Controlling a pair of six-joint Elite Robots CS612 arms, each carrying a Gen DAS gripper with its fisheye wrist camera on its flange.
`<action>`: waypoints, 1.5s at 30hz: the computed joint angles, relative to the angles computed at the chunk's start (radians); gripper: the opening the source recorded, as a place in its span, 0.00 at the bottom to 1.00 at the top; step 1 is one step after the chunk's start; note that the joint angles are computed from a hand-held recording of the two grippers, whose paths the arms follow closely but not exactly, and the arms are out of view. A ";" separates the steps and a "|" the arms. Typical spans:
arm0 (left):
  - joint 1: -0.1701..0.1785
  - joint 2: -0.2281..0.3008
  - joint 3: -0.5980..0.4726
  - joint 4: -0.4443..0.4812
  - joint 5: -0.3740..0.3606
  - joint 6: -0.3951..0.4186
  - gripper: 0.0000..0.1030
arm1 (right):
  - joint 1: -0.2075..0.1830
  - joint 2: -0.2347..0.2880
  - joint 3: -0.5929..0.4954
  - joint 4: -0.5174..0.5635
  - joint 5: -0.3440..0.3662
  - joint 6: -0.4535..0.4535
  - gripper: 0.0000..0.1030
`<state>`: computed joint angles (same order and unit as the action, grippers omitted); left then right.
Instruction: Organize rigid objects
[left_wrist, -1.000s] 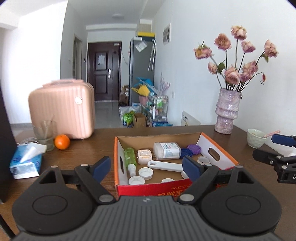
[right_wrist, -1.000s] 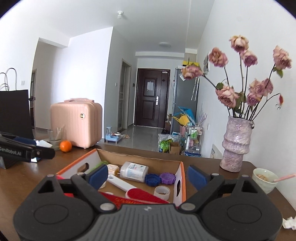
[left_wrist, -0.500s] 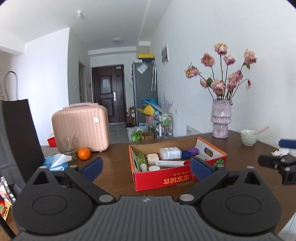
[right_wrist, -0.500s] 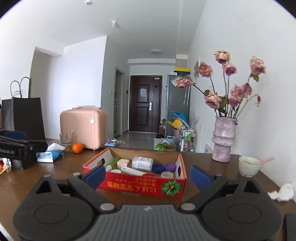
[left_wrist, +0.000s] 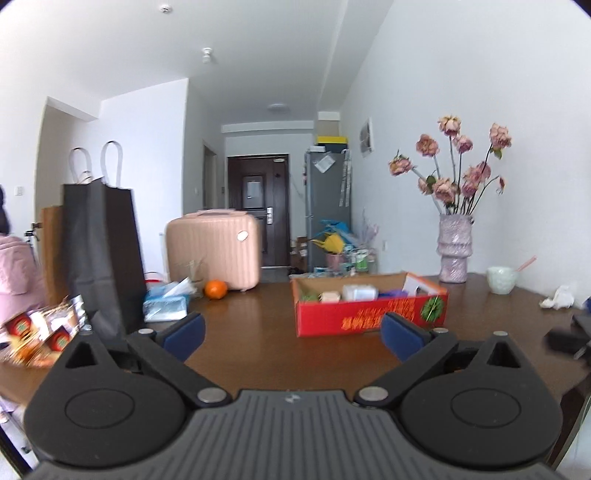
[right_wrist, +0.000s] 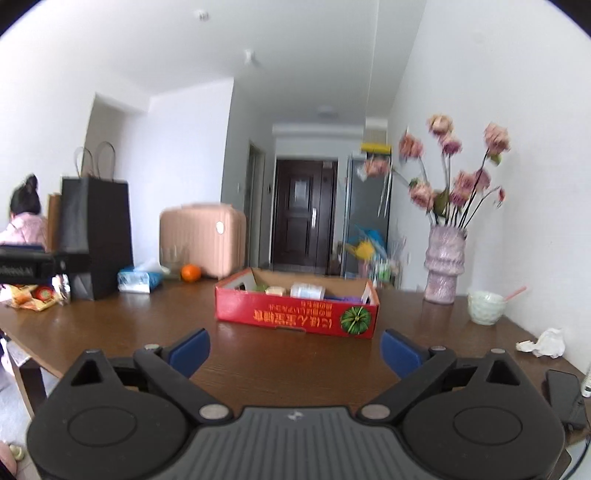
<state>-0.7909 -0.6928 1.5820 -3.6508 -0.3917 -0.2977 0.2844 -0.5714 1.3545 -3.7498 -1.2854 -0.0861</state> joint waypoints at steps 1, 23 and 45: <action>-0.009 0.014 -0.007 -0.013 0.026 0.030 1.00 | -0.001 -0.005 0.025 -0.037 -0.006 0.015 0.99; -0.023 0.024 -0.010 -0.140 -0.025 0.148 1.00 | 0.017 -0.028 0.097 -0.110 -0.021 0.082 1.00; -0.023 0.021 0.000 -0.138 -0.052 0.149 1.00 | 0.019 -0.027 0.098 -0.109 -0.042 0.096 1.00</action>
<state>-0.8136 -0.6715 1.5815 -3.7888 -0.4442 -0.1487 0.3039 -0.5988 1.4527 -3.8583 -1.3277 0.0101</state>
